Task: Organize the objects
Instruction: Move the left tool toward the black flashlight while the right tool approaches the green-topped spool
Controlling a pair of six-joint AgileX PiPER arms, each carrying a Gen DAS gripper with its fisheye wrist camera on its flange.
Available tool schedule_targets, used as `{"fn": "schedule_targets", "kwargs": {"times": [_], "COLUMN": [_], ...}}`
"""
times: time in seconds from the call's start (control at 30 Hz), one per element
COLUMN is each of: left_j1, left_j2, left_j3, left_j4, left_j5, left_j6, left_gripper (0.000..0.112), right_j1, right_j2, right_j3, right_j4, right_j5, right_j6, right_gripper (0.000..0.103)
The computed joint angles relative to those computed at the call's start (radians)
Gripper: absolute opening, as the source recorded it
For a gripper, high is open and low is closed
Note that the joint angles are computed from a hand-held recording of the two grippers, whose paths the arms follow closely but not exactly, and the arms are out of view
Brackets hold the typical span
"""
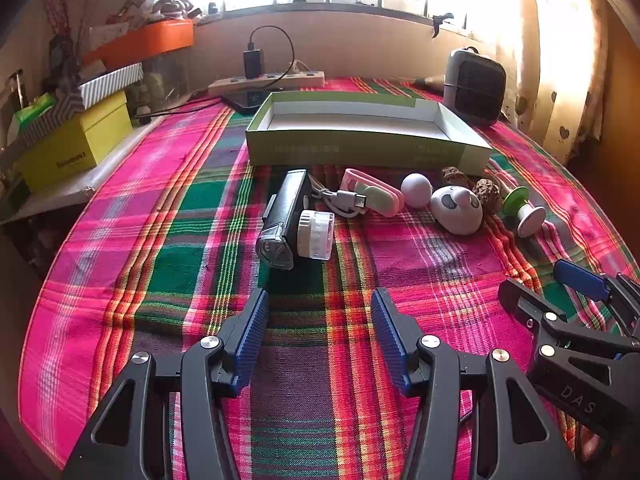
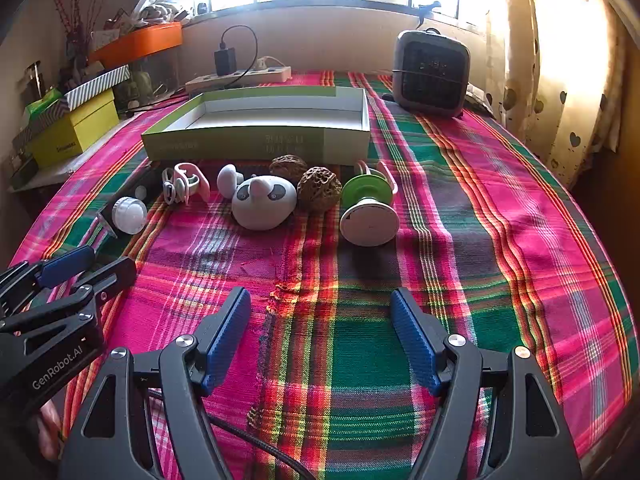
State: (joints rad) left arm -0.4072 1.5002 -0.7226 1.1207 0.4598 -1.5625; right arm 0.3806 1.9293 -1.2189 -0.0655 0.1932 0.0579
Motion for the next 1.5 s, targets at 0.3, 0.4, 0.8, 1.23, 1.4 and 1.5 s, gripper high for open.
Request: {"fn": "schedule_targets", "kwargs": {"times": [0.3, 0.4, 0.8, 1.23, 1.4, 1.5], "left_j1": [0.002, 0.009, 0.010, 0.009, 0.028, 0.037], "left_j2": [0.004, 0.006, 0.008, 0.008, 0.007, 0.005], "left_j3": [-0.001, -0.005, -0.002, 0.000, -0.002, -0.002], "left_j4": [0.012, 0.003, 0.018, 0.022, -0.006, -0.019], "left_j5": [-0.006, -0.017, -0.021, -0.022, -0.053, -0.065], "left_j6": [-0.003, 0.016, 0.002, -0.003, 0.048, 0.077], "left_gripper": [0.052, 0.052, 0.052, 0.052, 0.051, 0.051], "right_j1": [-0.001, 0.000, -0.001, -0.001, -0.004, -0.008], "right_j2": [-0.002, 0.000, 0.003, 0.002, 0.001, 0.003], "right_j3": [0.007, 0.000, -0.013, -0.005, -0.003, -0.008], "right_j4": [0.004, 0.003, 0.012, 0.012, 0.053, 0.096], "right_j5": [-0.009, -0.002, 0.009, 0.001, -0.001, 0.006], "right_j6": [-0.005, -0.006, -0.015, -0.016, -0.060, -0.108], "right_gripper": [0.072, 0.072, 0.072, 0.072, 0.072, 0.072]}}
